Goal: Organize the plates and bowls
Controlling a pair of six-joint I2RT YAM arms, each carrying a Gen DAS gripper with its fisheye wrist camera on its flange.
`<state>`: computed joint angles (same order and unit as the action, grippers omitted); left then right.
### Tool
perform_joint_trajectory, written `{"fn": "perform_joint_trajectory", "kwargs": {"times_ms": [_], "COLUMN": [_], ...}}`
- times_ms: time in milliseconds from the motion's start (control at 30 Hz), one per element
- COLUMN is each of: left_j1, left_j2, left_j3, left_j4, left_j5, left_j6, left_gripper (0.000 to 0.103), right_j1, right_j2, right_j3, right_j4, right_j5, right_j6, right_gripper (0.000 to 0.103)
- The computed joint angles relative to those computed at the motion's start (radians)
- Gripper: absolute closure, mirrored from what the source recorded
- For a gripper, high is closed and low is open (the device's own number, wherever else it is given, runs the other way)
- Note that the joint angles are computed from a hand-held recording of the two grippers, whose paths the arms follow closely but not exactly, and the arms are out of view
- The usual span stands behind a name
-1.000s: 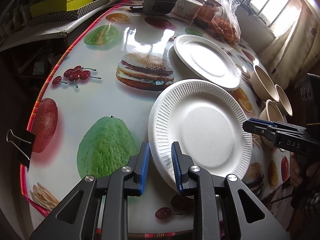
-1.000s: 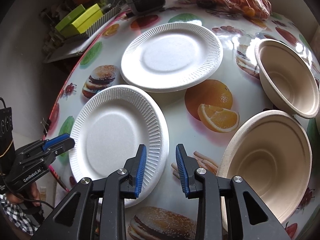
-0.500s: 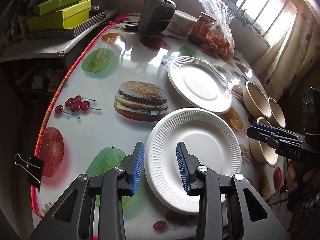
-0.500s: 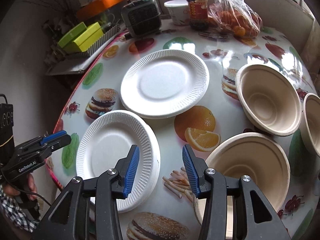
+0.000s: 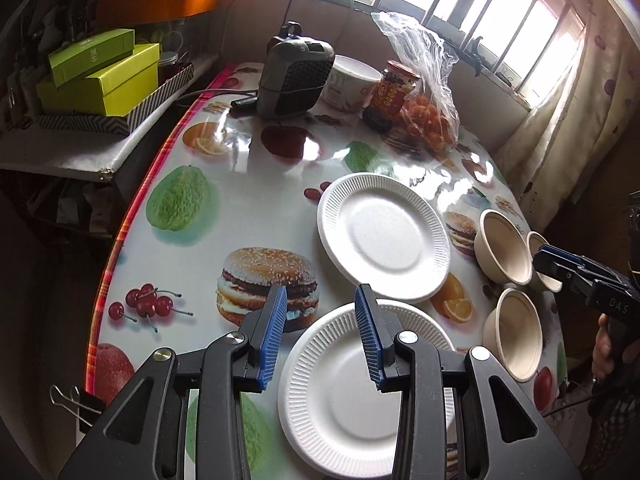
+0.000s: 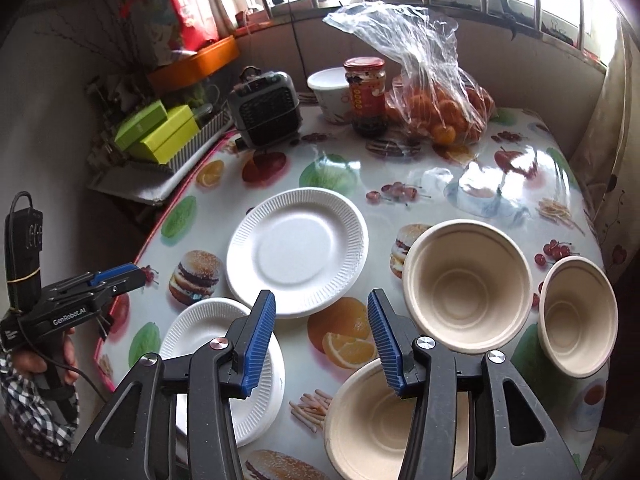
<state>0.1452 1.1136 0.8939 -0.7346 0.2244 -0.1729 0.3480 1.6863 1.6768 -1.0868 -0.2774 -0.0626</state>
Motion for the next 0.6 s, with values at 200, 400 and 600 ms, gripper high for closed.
{"fn": "perform_joint_trajectory", "kwargs": {"times_ms": [200, 400, 600], "left_j1": [0.005, -0.009, -0.02], "left_j2": [0.133, 0.258, 0.381], "left_j3": [0.073, 0.128, 0.182], "left_j4": [0.033, 0.062, 0.081], "left_j5": [0.025, 0.019, 0.008], "left_j6": [-0.009, -0.017, -0.022], "left_gripper": [0.066, 0.066, 0.066], "right_j1": [-0.022, -0.005, 0.003], "right_j2": [0.147, 0.289, 0.441], "right_j3": [0.158, 0.295, 0.446], "right_j4": [-0.067, -0.124, -0.218], "right_j5": [-0.039, 0.026, 0.007], "right_j6": [0.03, 0.014, 0.036], "right_gripper": [0.055, 0.055, 0.055]}}
